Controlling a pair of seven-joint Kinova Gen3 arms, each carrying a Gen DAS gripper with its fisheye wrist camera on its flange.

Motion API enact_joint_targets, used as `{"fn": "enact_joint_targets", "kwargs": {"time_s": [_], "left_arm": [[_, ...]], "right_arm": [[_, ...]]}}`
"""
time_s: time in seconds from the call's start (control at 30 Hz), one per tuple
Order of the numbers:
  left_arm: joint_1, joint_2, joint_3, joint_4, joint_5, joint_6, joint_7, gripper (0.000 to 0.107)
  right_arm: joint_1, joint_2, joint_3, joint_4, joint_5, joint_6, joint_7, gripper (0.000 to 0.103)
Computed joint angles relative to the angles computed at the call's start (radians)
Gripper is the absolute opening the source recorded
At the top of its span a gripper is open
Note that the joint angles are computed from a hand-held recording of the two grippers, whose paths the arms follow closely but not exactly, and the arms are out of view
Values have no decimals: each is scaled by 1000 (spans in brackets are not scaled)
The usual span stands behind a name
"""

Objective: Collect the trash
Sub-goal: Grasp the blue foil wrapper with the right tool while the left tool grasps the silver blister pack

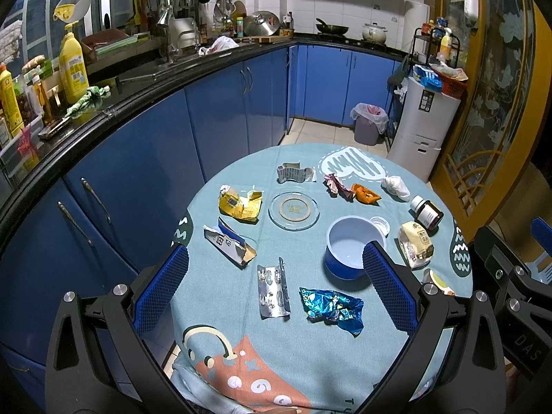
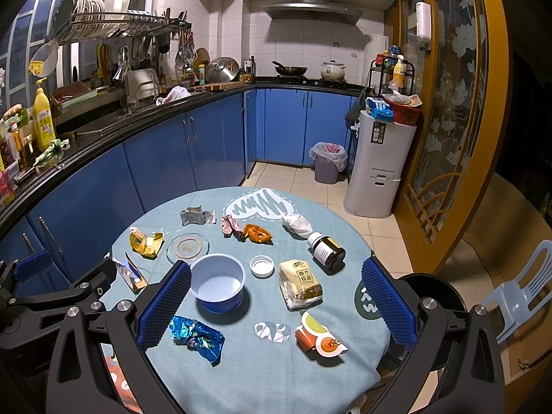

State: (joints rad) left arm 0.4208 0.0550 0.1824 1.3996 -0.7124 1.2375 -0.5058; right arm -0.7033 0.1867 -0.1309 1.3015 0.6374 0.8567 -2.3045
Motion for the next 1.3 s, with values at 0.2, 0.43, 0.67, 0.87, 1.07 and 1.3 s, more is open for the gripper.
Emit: {"fn": "enact_joint_targets", "kwargs": {"time_s": [0.2, 0.43, 0.67, 0.87, 1.07, 1.3], "left_arm": [[-15, 51, -23, -39, 84, 51, -37, 99], [-98, 85, -76, -23, 266, 42, -182, 99], [-186, 122, -109, 1, 428, 2, -305, 99], [-221, 188, -128, -33, 493, 7, -383, 99], [-252, 243, -143, -64, 554, 34, -447, 99], [-289, 243, -161, -35, 595, -1, -465, 96]], "right_arm": [[7, 62, 3, -24, -65, 48, 44, 97], [19, 167, 23, -178, -213, 211, 193, 97], [27, 312, 35, -356, -354, 393, 344, 97], [19, 430, 54, -510, -435, 535, 444, 97], [12, 517, 62, -645, -496, 627, 528, 97], [-7, 562, 68, -720, -534, 660, 595, 97]]}}
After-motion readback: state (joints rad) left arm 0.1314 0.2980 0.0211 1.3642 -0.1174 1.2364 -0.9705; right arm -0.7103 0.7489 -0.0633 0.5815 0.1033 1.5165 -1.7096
